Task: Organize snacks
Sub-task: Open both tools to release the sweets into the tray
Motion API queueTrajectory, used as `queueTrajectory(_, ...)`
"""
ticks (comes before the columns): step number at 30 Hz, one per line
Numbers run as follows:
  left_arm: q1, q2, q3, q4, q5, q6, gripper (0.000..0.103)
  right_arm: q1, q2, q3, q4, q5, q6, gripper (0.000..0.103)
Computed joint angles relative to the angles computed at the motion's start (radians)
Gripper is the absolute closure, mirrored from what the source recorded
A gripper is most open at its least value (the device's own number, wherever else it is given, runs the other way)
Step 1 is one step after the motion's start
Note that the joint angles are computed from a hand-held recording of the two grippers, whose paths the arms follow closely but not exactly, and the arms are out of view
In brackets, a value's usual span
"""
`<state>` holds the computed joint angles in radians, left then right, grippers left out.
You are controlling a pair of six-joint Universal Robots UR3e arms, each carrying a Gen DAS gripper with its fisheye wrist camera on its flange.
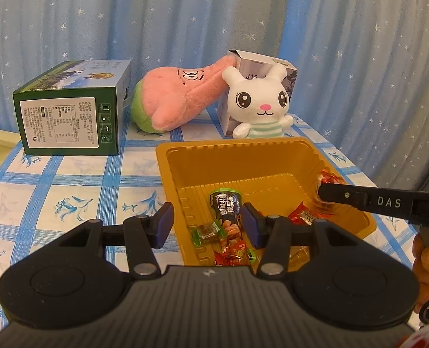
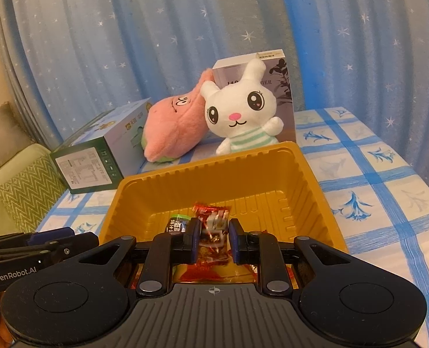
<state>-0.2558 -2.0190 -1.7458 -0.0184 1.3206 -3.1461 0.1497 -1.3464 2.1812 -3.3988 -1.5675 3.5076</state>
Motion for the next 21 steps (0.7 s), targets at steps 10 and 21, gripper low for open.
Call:
queueTrajectory(10, 0.003, 0.002, -0.007, 0.001, -0.001, 0.006, 0.056, -0.015, 0.009, 0.019, -0.054, -0.005, 0.028, 0.081)
queueTrajectory(21, 0.002, 0.001, -0.009, -0.003, -0.002, 0.011, 0.056, -0.023, -0.004, 0.033, -0.065, -0.015, 0.039, 0.081)
